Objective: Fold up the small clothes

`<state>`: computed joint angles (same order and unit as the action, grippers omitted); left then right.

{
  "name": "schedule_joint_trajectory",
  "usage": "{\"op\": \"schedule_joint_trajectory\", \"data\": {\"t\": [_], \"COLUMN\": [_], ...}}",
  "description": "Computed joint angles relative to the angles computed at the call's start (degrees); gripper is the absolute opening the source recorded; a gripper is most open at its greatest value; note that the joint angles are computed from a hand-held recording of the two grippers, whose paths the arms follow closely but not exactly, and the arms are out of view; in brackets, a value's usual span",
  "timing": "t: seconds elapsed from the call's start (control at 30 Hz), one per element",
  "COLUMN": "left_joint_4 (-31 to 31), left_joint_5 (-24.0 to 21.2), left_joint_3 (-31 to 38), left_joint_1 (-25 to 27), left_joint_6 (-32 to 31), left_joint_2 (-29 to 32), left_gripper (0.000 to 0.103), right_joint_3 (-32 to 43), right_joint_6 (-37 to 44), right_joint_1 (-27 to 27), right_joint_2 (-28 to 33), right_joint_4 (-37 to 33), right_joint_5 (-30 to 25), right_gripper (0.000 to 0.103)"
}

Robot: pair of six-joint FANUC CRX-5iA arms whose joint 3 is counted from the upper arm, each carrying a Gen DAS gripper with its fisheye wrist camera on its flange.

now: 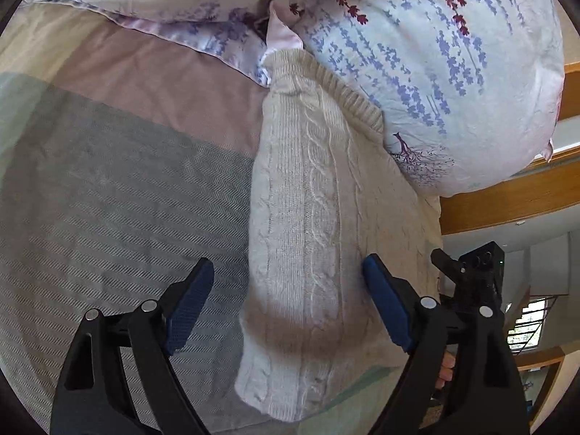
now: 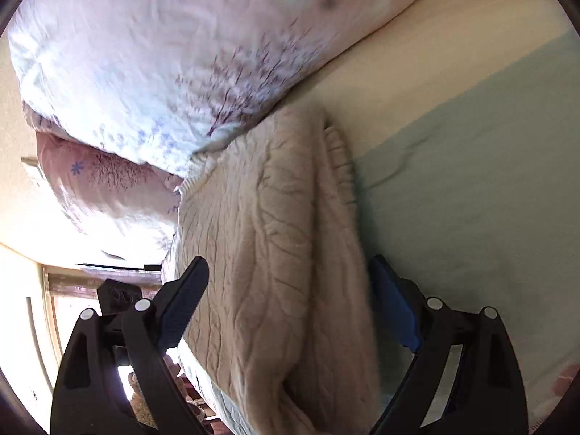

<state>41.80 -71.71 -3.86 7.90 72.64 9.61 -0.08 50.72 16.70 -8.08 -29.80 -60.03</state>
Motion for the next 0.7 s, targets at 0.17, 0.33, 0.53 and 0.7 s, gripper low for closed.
{"op": "schedule_joint_trajectory", "data": {"t": [0.17,0.33,0.53,0.7], "left_joint_4": [3.1,8.9,-10.6,-11.7], "left_joint_5": [4.6,0.2,5.0,6.9], "left_joint_3": [-2.4,-3.9,-0.1,-3.1], "left_joint_1": [-2.7,1.7,6.9,10.6], "left_joint_6": [-3.6,-16.1,-15.4,-15.3], "left_joint_2": [-0.6,-4.0,-8.1,-12.8], "left_gripper": [0.054,0.038,0.058,0.071], "right_joint_3": [-1.7,0.7,6.0,-1.4], "right_joint_6": [-2.4,1.9,-7.1,-23.1], "right_joint_1": [4.3,9.8,18.5,20.4], "right_joint_2": [-1.3,-2.6,7.2,1.9], "right_joint_4": [3.8,4.4,19.6,31.4], "right_joint_5": [4.1,7.7,-1.0,10.7], "right_gripper": [0.028,0.025,0.033,0.057]}}
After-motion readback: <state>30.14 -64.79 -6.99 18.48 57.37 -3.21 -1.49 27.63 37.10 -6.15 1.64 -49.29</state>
